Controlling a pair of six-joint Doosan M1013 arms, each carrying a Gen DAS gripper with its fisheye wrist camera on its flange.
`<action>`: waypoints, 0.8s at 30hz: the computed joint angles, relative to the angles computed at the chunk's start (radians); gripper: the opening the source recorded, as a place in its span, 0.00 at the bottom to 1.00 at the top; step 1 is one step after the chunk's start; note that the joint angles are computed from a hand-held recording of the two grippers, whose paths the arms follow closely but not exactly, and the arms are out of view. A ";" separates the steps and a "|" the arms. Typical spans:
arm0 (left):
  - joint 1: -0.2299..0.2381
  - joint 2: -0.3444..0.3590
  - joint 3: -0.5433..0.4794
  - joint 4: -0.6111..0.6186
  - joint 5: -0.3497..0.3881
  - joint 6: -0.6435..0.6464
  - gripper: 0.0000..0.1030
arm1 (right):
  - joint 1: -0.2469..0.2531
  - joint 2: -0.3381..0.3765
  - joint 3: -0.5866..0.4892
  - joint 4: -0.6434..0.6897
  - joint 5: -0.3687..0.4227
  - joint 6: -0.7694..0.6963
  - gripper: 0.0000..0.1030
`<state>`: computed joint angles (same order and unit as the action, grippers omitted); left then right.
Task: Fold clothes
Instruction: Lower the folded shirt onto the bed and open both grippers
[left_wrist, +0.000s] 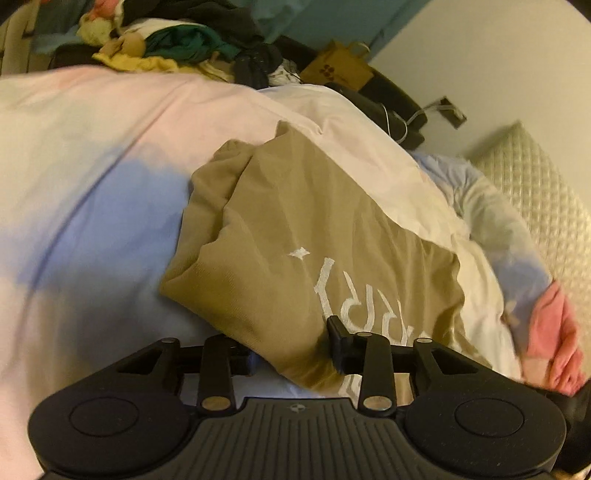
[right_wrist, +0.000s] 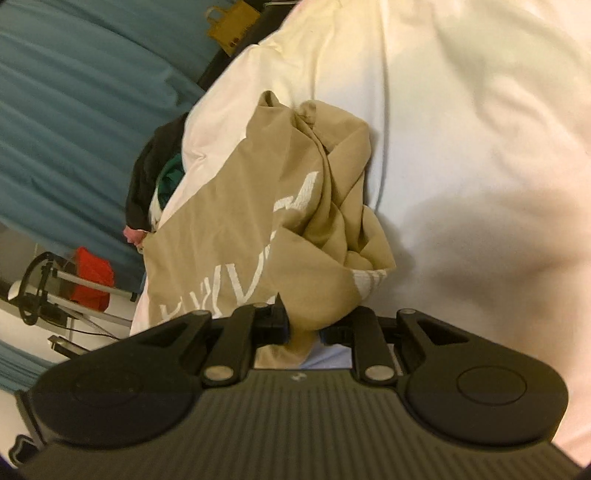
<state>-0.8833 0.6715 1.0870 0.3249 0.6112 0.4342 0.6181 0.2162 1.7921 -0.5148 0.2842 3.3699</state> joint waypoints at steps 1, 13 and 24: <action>-0.004 -0.007 -0.006 0.008 0.028 0.012 0.45 | -0.005 -0.006 -0.005 0.083 0.018 -0.068 0.20; -0.140 -0.182 0.055 0.340 0.227 -0.110 0.84 | 0.118 -0.145 -0.069 0.028 0.310 -0.206 0.21; -0.320 -0.339 0.149 0.659 0.365 -0.238 1.00 | 0.368 -0.239 -0.089 -0.432 0.501 -0.061 0.79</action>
<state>-1.2034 0.3328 1.2361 0.9834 0.9760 0.1958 0.9862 -0.0226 1.7035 -0.9469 0.7853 3.3092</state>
